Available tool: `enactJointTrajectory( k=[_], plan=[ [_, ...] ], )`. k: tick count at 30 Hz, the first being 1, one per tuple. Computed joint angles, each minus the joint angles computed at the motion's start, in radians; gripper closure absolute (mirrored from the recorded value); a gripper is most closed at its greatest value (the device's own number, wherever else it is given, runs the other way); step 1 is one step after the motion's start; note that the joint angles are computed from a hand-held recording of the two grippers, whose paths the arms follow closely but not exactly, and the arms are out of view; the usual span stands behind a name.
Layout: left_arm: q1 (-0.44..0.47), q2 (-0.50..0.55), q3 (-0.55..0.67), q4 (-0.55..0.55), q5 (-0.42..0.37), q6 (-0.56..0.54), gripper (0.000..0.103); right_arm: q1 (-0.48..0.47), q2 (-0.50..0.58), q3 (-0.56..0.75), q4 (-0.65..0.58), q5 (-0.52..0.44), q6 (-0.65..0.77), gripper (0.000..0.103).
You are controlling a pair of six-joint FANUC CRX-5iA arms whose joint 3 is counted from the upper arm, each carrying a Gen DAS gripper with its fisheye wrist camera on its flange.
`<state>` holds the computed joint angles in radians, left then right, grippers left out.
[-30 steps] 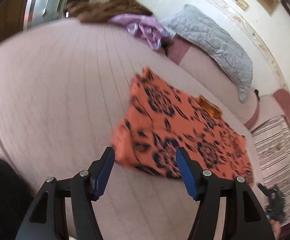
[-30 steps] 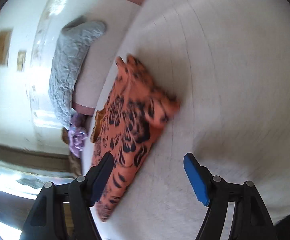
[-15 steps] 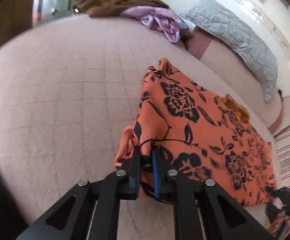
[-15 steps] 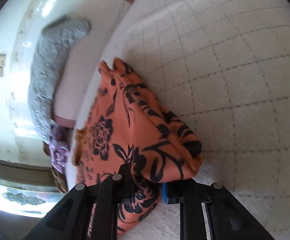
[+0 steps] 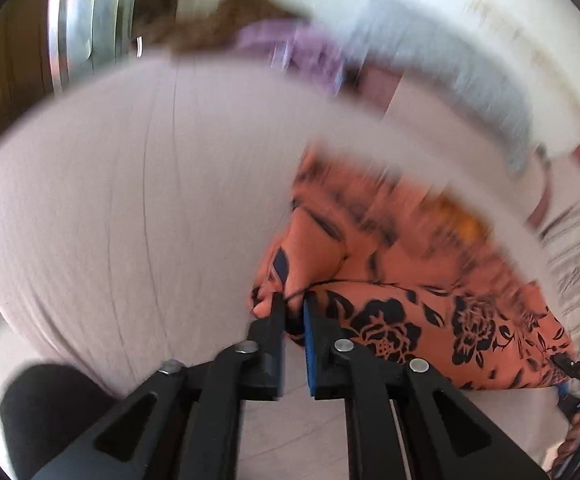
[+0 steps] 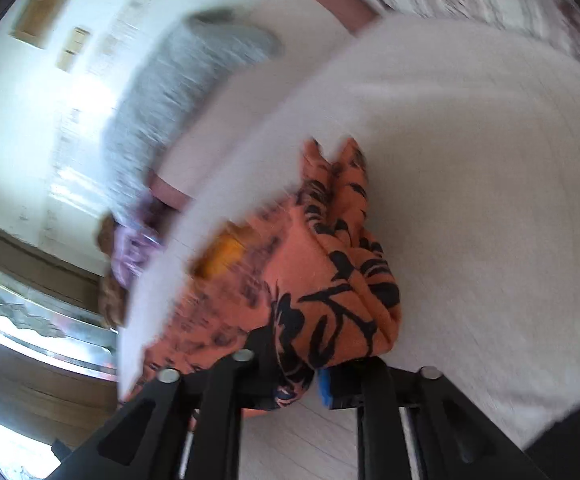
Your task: Fold small clothes
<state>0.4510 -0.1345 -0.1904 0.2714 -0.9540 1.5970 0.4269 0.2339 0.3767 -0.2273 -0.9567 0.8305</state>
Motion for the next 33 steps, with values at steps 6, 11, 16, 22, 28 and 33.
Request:
enactJointTrajectory(
  k=[6,11,16,22,28,33],
  plan=[
    [0.061,-0.039,-0.051,0.104,0.112,-0.146,0.043,-0.029,-0.073,-0.16,0.016,0.019,-0.024,0.028],
    [0.048,0.073,0.039,0.238,0.141,-0.331,0.043,-0.074,0.006,0.013,0.039,-0.036,0.144,0.028],
    [-0.018,0.238,0.187,0.236,0.125,-0.331,0.043,-0.063,0.239,0.339,0.111,-0.144,0.357,0.028],
    [-0.047,0.332,0.288,0.188,0.105,-0.287,0.043,-0.056,0.441,0.588,0.171,-0.286,0.382,0.03],
    [-0.062,0.423,0.417,0.106,-0.011,-0.242,0.079,-0.048,0.497,0.661,0.194,-0.347,0.391,0.067],
    [-0.061,0.425,0.449,0.067,-0.032,-0.248,0.098,-0.025,0.563,0.763,0.249,-0.435,0.426,0.094]
  ],
)
